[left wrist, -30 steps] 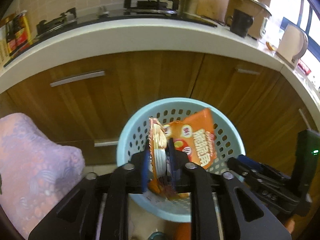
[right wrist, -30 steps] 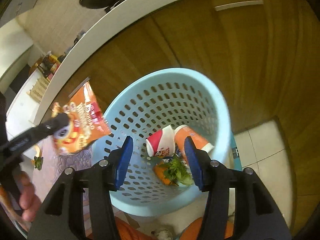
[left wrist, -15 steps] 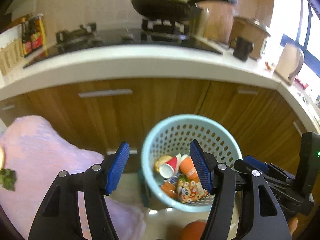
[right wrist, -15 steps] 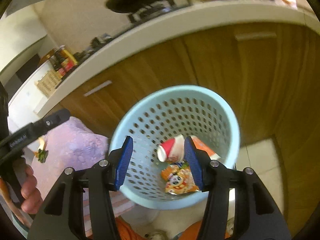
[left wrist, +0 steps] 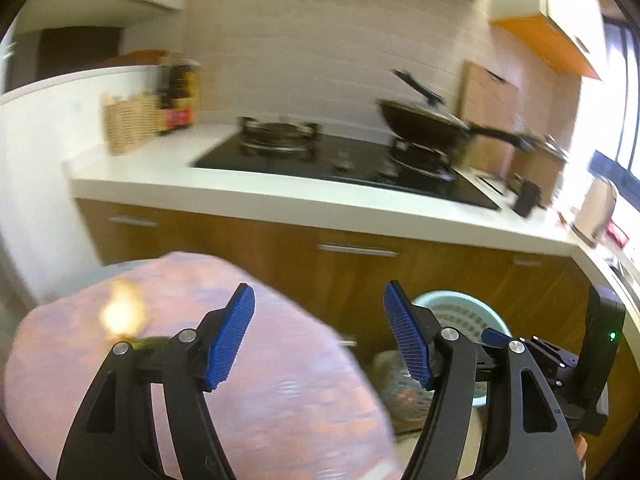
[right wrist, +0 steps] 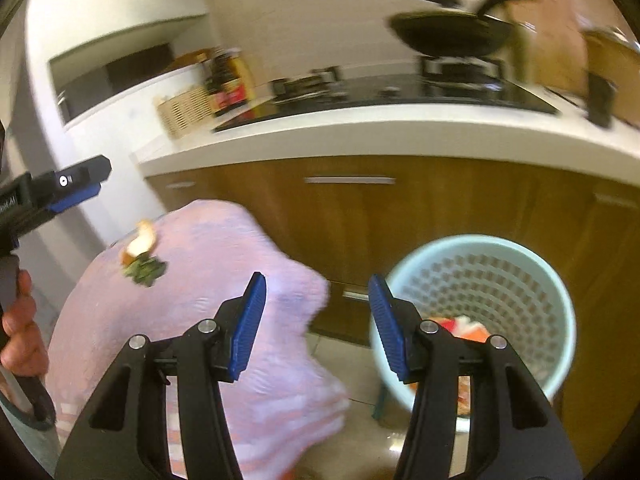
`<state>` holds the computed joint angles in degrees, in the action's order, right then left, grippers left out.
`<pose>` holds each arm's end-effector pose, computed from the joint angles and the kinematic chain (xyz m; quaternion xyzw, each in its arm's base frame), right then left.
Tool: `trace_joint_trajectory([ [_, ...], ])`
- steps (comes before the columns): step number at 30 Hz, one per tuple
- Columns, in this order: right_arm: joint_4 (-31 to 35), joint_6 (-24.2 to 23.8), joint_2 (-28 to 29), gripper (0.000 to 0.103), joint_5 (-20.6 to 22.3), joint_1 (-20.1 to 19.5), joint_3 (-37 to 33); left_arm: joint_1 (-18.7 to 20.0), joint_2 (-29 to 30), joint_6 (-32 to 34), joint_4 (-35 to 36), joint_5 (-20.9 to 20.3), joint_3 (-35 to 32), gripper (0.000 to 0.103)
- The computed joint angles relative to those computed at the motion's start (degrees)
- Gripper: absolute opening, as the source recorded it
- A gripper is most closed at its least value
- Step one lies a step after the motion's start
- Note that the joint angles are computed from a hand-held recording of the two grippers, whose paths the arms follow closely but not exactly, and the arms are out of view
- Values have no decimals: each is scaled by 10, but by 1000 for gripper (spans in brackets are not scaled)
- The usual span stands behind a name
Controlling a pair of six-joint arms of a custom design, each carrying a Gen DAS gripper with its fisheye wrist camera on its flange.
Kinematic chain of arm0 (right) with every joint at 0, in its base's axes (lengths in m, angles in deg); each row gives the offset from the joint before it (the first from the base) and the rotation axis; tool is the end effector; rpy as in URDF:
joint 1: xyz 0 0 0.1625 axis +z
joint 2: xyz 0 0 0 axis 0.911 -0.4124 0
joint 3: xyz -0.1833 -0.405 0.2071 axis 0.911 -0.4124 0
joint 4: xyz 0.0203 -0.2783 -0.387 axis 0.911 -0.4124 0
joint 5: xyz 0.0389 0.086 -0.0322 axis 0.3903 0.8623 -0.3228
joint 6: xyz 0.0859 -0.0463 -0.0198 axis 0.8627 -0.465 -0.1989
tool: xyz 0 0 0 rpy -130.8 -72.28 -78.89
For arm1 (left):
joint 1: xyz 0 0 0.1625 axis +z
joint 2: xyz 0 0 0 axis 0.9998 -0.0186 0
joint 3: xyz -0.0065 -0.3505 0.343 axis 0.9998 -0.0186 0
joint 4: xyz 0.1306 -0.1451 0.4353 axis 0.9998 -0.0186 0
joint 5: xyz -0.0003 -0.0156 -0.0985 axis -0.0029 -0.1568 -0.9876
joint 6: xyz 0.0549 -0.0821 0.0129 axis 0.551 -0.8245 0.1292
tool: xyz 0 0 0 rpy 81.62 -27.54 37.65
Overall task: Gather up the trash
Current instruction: 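Grasp the orange peel with left gripper while right gripper grasps the leafy greens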
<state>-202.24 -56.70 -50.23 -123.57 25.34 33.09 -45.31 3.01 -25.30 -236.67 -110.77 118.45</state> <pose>0.1072 -0.6031 0.3751 0.0964 -0.8578 0.4362 0.2541 -0.4433 -0.6850 0.1261 0.3358 0.8526 -0.3597 0.1760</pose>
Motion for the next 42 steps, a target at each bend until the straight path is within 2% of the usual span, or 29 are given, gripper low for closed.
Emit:
trace_joint_trajectory([
  [6, 13, -33, 86, 50, -18, 46, -58, 39, -68, -12, -26, 34, 39, 67],
  [12, 47, -55, 162, 50, 5, 74, -124, 88, -88, -45, 2, 44, 27, 70],
  [17, 100, -73, 223, 56, 28, 84, -189, 136, -66, -87, 70, 17, -24, 71],
  [24, 134, -105, 290, 58, 21, 81, -260, 185, -2, -104, 169, -18, -127, 67],
  [28, 171, -112, 310, 58, 8, 80, -290, 201, 13, -111, 205, -57, -154, 64],
  [29, 178, -113, 314, 60, 5, 81, -296, 207, 15, -111, 213, -80, -159, 63],
  [30, 189, -113, 317, 63, 3, 81, -303, 210, 17, -112, 219, -92, -162, 62],
  [32, 237, -109, 324, 63, 4, 81, -322, 212, 19, -108, 217, -96, -163, 58],
  [35, 304, -106, 332, 63, -6, 82, -343, 210, 22, -105, 234, -90, -168, 42],
  [37, 320, -97, 328, 63, 6, 79, -343, 209, 22, -100, 232, -82, -165, 32],
  [38, 326, -91, 326, 60, 9, 78, -343, 207, 23, -97, 233, -77, -164, 29],
  [40, 335, -89, 320, 39, 24, 75, -338, 207, 24, -100, 240, -73, -165, 12],
  [42, 321, -104, 312, 29, 24, 78, -320, 208, 18, -106, 236, -80, -157, 10],
])
